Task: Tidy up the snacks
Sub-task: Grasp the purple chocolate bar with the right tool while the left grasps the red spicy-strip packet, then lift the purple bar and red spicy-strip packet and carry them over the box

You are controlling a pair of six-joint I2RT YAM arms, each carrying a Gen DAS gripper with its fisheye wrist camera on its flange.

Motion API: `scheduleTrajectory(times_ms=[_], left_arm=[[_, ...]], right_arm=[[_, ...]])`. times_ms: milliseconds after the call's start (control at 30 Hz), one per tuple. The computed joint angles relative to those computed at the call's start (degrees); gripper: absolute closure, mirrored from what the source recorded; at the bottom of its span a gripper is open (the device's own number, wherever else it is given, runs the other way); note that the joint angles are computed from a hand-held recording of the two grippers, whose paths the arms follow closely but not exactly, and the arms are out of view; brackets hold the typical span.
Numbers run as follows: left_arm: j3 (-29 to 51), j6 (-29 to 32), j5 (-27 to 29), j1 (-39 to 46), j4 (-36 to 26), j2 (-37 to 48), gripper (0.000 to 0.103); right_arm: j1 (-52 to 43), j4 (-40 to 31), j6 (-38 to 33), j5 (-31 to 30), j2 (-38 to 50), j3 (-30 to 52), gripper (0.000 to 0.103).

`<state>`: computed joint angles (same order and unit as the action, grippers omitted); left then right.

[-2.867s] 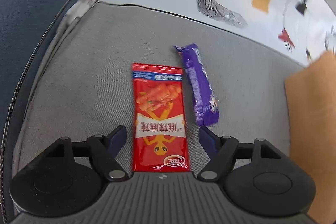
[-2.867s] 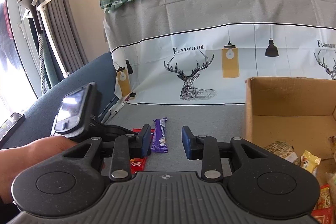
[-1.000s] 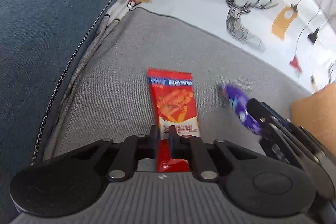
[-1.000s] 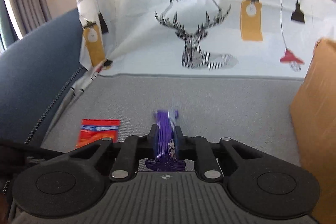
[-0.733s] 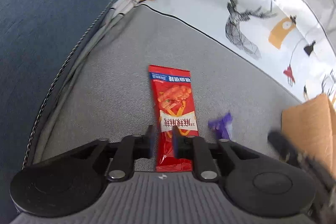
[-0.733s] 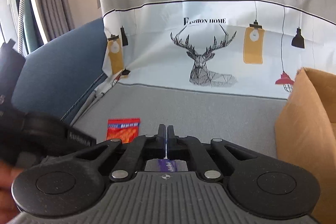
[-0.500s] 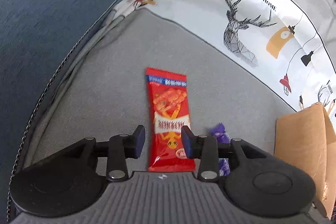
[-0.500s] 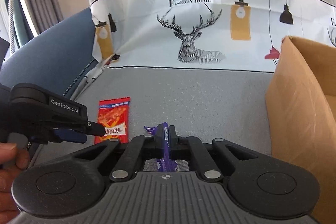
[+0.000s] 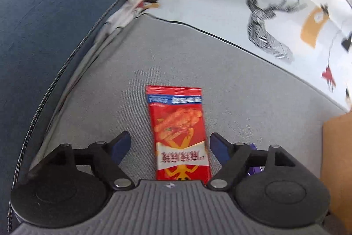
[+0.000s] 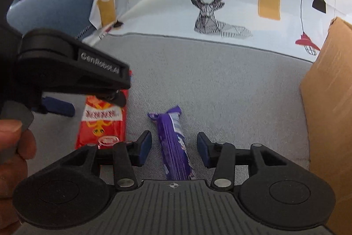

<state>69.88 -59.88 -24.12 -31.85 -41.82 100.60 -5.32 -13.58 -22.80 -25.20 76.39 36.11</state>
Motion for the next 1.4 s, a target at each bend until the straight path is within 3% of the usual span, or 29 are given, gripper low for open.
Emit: scheduleTrajectory(times_ms=[33, 100, 233, 500, 700, 833, 900, 1000, 1133, 1233, 1400], left_arm=[[1.01, 0.96, -0.51, -0.29, -0.52, 1.07, 0.021], [2.92, 2.63, -1.97, -1.10, -2.25, 3.26, 0.021], [3.52, 3.51, -4.51, -2.58, -3.39, 3.75, 0.048], [-1.05, -1.10, -5.32, -3.81, 0.66, -1.55, 0.053], [-6.31, -3.67, -6.91, -7.29, 5.29, -9.92, 0.054], [-6.91, -6.80, -9.44, -11.39, 5.93, -13.59, 0.054], [-6.48, -9.26, -10.93, -14.04, 5.77, -14.90, 0.054], [-4.93, -12.84, -13.88, -18.59, 5.20, -16.10, 0.054], [-0.77, -13.73, -19.46, -24.86, 4.61, -14.67, 0.054], [3.06, -11.91, -22.70, -28.17, 5.64, -11.84, 0.054], [8.71, -5.89, -25.34, -31.27, 11.34, -6.17, 0.054]], right_arm=[[0.30, 1.06, 0.05, 0.29, -0.29, -0.74, 0.058], [0.78, 2.00, -0.81, 0.91, -1.25, -1.71, 0.080], [-0.38, 3.17, -0.78, 0.89, -2.98, -3.03, 0.080], [-6.50, 0.16, 0.15, -3.52, -9.91, -2.89, 0.080], [-16.60, -10.78, -4.32, -14.39, -16.13, 2.31, 0.080], [-28.38, -22.96, -10.59, -26.75, -16.17, 10.51, 0.080], [-35.27, -30.31, -16.66, -33.87, -14.17, 15.74, 0.080], [-46.19, -45.94, -33.18, -44.05, -6.57, 26.03, 0.080], [-55.26, -63.56, -52.79, -49.10, 6.86, 39.78, 0.080], [-58.82, -63.19, -54.09, -50.13, 13.92, 45.52, 0.080], [-61.30, -50.87, -43.48, -48.32, 20.31, 47.65, 0.080]])
